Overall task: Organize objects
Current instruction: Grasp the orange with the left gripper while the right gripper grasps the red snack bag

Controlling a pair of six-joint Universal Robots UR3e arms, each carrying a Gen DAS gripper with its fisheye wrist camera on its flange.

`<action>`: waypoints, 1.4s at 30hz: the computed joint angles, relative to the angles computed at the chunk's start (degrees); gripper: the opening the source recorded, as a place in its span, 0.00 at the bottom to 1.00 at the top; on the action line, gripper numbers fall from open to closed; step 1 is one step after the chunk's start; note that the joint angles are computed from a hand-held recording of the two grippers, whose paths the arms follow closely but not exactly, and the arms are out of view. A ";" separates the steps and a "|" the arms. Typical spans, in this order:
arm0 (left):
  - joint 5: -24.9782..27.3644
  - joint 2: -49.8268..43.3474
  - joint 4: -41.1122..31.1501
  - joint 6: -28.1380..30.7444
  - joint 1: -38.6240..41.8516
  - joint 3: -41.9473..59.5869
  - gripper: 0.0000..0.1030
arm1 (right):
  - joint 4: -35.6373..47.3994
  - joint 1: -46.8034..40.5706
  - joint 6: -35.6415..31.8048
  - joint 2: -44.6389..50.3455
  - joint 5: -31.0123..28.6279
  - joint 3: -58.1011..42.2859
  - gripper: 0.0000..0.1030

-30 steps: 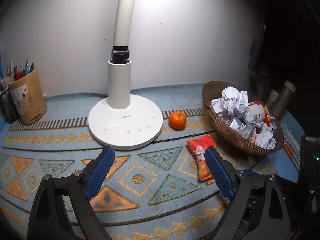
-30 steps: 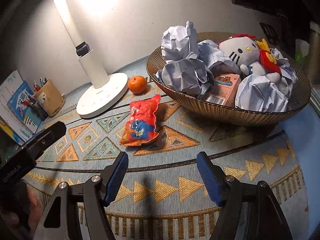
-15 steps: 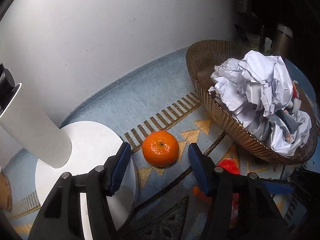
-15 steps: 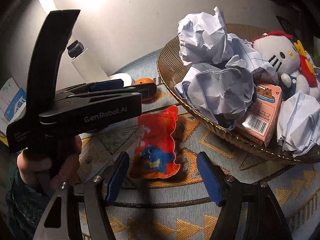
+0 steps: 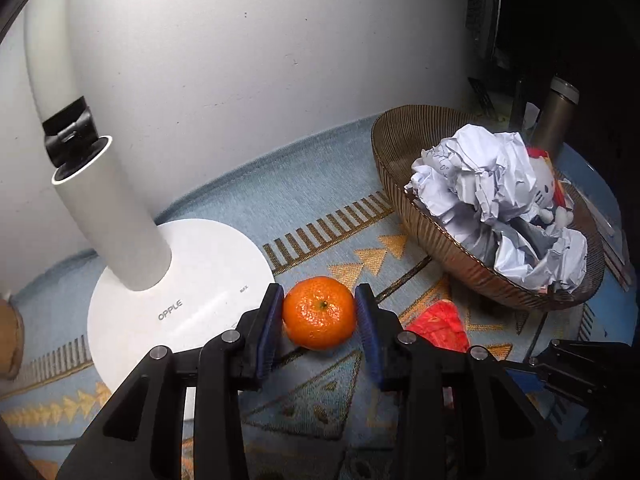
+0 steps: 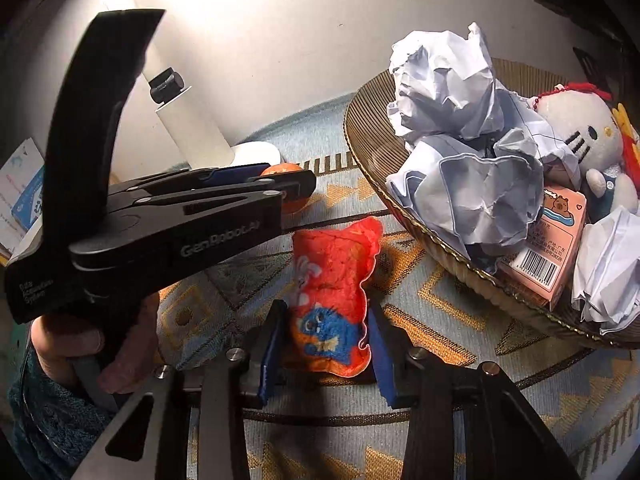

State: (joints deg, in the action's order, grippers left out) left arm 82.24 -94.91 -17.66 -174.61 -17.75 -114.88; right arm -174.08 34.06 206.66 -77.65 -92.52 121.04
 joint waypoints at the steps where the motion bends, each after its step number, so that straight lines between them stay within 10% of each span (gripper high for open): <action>1: 1.20 3.58 -0.32 -0.90 -0.39 -2.68 0.33 | 0.59 0.73 0.00 -1.28 -0.85 0.77 0.37; 10: 12.87 43.30 -16.91 -16.68 -9.33 -24.40 0.33 | 3.04 3.96 -11.04 -20.10 3.44 14.60 0.37; 14: 28.00 42.20 -16.36 -32.50 -21.96 -28.40 0.33 | -3.25 7.27 -11.01 -18.57 0.27 19.20 0.37; 21: 38.52 39.26 -13.20 -45.12 -29.88 -32.75 0.33 | -7.33 4.02 -13.94 -14.69 5.70 22.19 0.44; 23: 39.53 38.62 -12.26 -45.40 -30.80 -32.92 0.33 | -9.07 3.59 -13.65 -15.62 5.51 23.60 0.62; 35: 38.69 39.87 -11.53 -45.25 -29.96 -33.72 0.33 | -6.81 15.34 -12.46 -7.41 -10.15 14.98 0.62; 42: 38.83 39.55 -11.87 -45.52 -29.99 -33.53 0.33 | -4.04 10.04 -11.75 -8.75 -4.75 15.44 0.53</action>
